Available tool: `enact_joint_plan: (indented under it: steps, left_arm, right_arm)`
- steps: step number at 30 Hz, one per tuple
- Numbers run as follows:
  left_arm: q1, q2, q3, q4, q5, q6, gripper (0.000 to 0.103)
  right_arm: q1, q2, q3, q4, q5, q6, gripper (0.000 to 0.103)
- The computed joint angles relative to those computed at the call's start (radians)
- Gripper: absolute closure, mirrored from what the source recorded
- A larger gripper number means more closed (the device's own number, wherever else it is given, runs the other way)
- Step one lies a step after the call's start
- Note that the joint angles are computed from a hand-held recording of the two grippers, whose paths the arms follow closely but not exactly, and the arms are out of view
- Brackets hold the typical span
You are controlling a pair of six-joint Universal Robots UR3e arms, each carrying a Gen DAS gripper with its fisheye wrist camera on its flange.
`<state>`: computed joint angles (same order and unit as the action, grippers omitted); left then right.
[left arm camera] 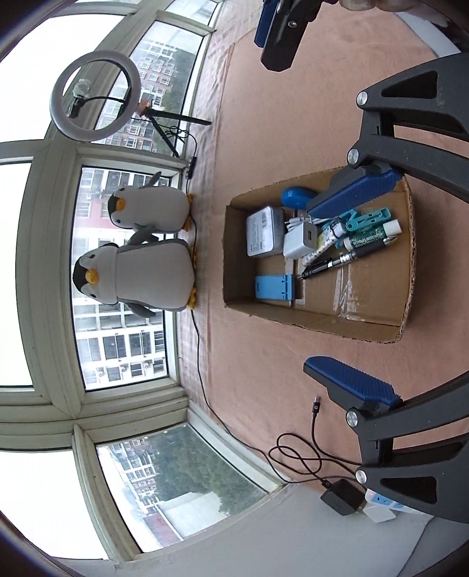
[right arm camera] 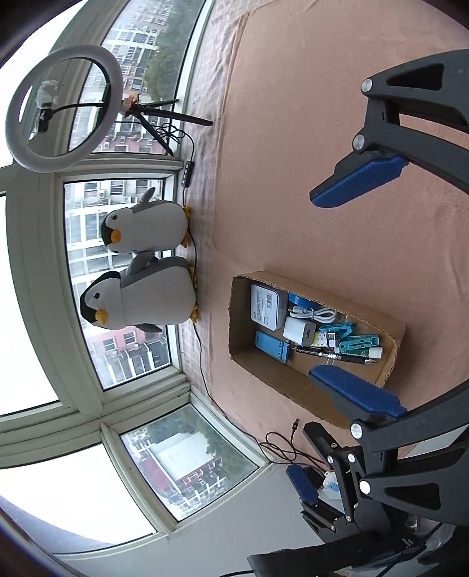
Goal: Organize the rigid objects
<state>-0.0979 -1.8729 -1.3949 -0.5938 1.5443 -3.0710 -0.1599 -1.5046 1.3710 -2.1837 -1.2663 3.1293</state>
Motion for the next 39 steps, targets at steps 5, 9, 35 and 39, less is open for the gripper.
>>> enact_joint_plan:
  steps: [5,9,35,39]
  left_arm:
    - [-0.020,0.088,-0.048,-0.004,0.026,-0.014,0.014]
    - [-0.031,0.138,-0.073,-0.007,0.034,-0.023,0.012]
    - [-0.056,0.226,-0.124,-0.014,0.066,-0.048,0.004]
    - [-0.053,0.226,-0.126,-0.013,0.067,-0.050,0.004]
  right_arm:
    - [-0.012,-0.080,0.049,-0.014,0.003,0.005,0.011]
    - [-0.003,-0.123,0.078,-0.028,-0.018,-0.005,0.011]
    - [-0.003,-0.197,0.149,-0.044,0.011,-0.001,0.008]
    - [0.001,-0.194,0.146,-0.047,0.012,-0.003,0.008]
